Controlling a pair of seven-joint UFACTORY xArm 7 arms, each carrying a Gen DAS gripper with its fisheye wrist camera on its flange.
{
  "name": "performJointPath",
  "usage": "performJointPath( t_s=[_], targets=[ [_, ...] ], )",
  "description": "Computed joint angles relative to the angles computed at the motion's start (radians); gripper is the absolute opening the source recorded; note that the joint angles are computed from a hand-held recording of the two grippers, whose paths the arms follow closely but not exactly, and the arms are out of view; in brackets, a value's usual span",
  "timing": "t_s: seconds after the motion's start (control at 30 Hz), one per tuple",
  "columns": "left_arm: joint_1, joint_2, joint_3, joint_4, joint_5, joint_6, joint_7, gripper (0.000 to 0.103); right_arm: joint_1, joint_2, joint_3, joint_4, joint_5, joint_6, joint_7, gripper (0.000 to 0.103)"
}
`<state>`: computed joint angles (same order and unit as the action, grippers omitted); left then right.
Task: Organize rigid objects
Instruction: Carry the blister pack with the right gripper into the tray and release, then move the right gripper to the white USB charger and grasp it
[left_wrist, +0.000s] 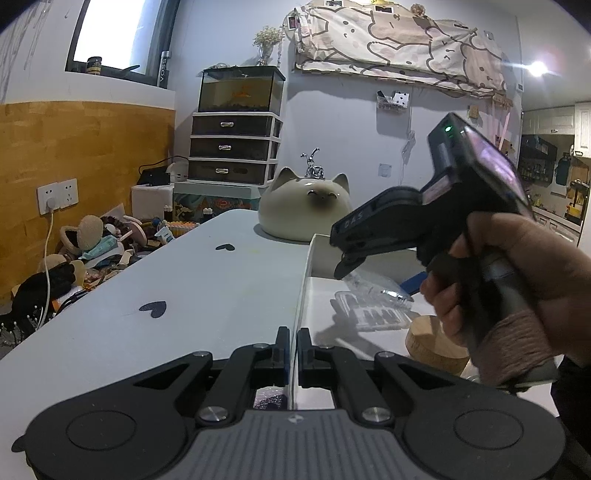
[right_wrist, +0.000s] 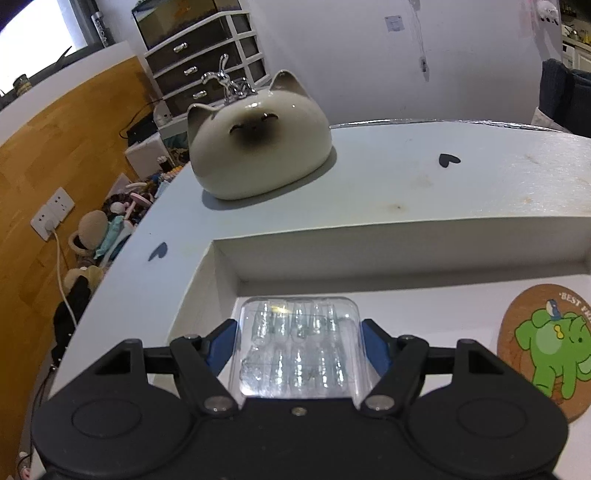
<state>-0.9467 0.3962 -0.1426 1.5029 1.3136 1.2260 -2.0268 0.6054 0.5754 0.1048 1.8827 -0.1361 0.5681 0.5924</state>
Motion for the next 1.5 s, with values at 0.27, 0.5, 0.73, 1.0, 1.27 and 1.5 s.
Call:
performJointPath(
  t_s=[0.27, 0.5, 0.73, 1.0, 1.27, 1.5],
  targets=[
    [-0.002, 0.002, 0.001, 0.002, -0.002, 0.002, 0.004, 0.003, 0.015, 0.016, -0.004, 0.027, -0.020, 0.023, -0.024, 0.090],
    [-0.001, 0.003, 0.001, 0.005, -0.004, 0.006, 0.013, 0.003, -0.020, -0.091, 0.032, -0.105, -0.002, -0.058, -0.118, 0.091],
    [-0.009, 0.015, 0.005, 0.024, -0.013, 0.022, 0.035, 0.003, -0.085, -0.238, 0.076, -0.284, 0.054, -0.154, -0.258, 0.091],
    [-0.018, 0.028, 0.010, 0.045, -0.025, 0.041, 0.063, 0.004, -0.191, -0.418, 0.134, -0.494, 0.222, -0.251, -0.522, 0.096],
    [-0.022, 0.028, 0.015, 0.045, -0.027, 0.043, 0.066, 0.004, -0.239, -0.604, 0.096, -0.693, 0.464, -0.330, -0.833, 0.099],
    [-0.026, 0.035, 0.016, 0.057, -0.034, 0.056, 0.084, 0.005, -0.234, -0.752, -0.003, -0.851, 0.610, -0.387, -1.001, 0.103]
  ],
)
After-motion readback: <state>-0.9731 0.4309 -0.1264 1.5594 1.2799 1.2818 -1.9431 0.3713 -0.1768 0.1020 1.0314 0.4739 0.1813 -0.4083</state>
